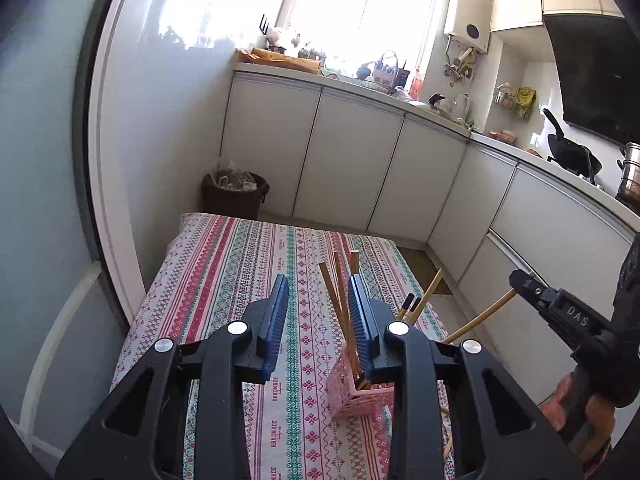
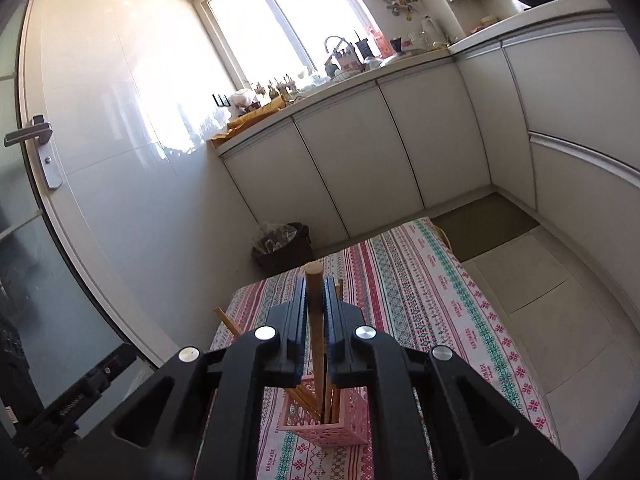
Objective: Organize utensils
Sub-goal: 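Open both tools to drop the sticks into the basket, then move both open tools back to the remaining sticks on the cloth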
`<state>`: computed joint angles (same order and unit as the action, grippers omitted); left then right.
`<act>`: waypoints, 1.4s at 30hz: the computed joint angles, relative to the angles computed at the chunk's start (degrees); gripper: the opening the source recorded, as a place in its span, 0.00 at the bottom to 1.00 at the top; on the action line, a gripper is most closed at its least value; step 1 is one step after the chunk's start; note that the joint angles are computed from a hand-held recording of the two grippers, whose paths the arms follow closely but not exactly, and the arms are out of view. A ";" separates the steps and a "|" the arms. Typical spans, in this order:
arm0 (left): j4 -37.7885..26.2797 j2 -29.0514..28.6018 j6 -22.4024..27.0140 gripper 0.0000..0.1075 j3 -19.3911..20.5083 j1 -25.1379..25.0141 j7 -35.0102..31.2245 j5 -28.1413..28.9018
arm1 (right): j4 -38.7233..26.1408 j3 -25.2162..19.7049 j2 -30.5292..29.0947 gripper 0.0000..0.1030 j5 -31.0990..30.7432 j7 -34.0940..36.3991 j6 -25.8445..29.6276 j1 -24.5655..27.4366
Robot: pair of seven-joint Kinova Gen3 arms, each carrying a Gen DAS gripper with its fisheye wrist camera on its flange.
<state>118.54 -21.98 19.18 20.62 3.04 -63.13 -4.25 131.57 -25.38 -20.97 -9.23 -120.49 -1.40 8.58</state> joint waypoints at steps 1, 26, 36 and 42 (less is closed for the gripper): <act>0.12 -0.15 0.05 0.27 -0.18 0.13 -0.08 -0.01 | 0.02 0.88 0.27 0.12 0.00 -0.22 0.23 -1.01; -2.15 9.46 5.58 0.88 -5.07 18.87 -20.38 2.06 | 6.10 28.33 -12.96 0.93 -0.44 -3.89 16.89 -13.48; -11.36 27.32 14.31 0.89 -0.47 33.18 -29.27 -8.32 | 10.15 52.50 -19.09 0.93 -5.22 1.98 27.74 -15.43; -26.01 41.99 27.76 0.75 -1.04 41.87 -37.53 -17.79 | 9.32 64.51 -19.94 0.93 -6.00 7.34 29.80 -21.83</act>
